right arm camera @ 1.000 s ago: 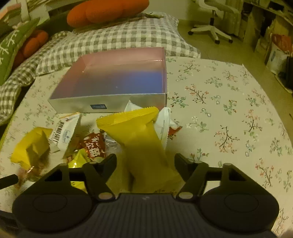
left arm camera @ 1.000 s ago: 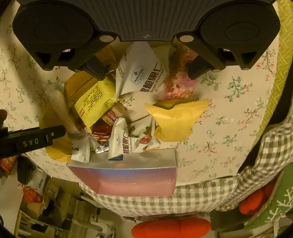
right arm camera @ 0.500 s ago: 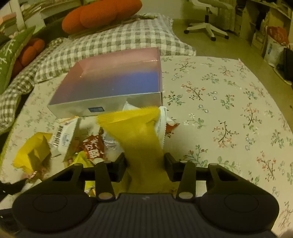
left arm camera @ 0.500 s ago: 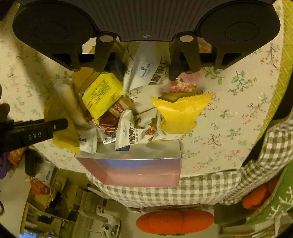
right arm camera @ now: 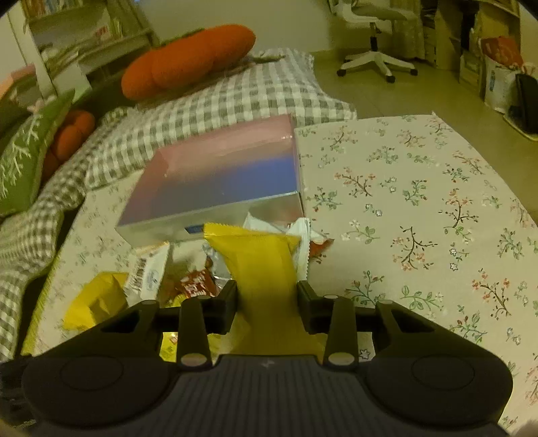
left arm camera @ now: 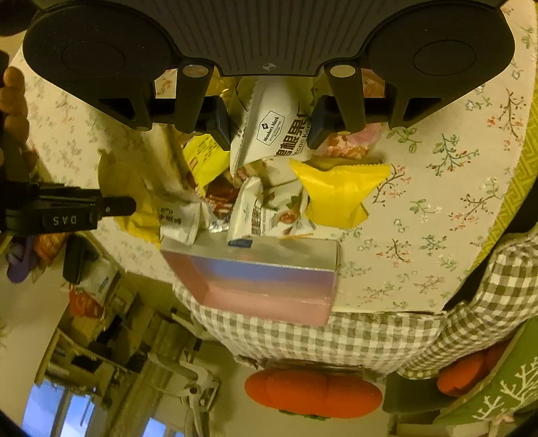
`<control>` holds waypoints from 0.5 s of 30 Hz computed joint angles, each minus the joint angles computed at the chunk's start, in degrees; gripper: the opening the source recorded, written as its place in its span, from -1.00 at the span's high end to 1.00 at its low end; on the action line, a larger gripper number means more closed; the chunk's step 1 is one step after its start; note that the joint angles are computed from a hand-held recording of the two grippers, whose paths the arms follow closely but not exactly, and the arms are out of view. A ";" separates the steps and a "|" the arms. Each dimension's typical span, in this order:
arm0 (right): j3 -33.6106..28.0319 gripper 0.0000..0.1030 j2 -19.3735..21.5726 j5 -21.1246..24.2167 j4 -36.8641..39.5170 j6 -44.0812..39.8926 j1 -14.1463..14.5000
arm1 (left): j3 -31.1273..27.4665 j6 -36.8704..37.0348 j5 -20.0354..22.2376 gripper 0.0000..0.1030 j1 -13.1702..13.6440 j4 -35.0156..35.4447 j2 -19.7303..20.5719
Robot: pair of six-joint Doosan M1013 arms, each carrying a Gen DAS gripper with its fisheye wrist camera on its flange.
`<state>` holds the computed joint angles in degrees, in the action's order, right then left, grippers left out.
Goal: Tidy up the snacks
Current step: 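Grasp the yellow packet with the right tool while the left tool grasps a white packet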
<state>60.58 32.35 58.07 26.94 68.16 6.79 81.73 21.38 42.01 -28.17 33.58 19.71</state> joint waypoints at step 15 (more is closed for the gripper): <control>-0.11 0.44 0.27 1.09 7.88 -0.04 -1.77 | 0.58 -6.63 -1.85 0.13 -0.76 8.10 -0.67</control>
<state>60.47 32.62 59.16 34.82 68.12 5.01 82.31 14.74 40.16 -28.92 41.68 19.04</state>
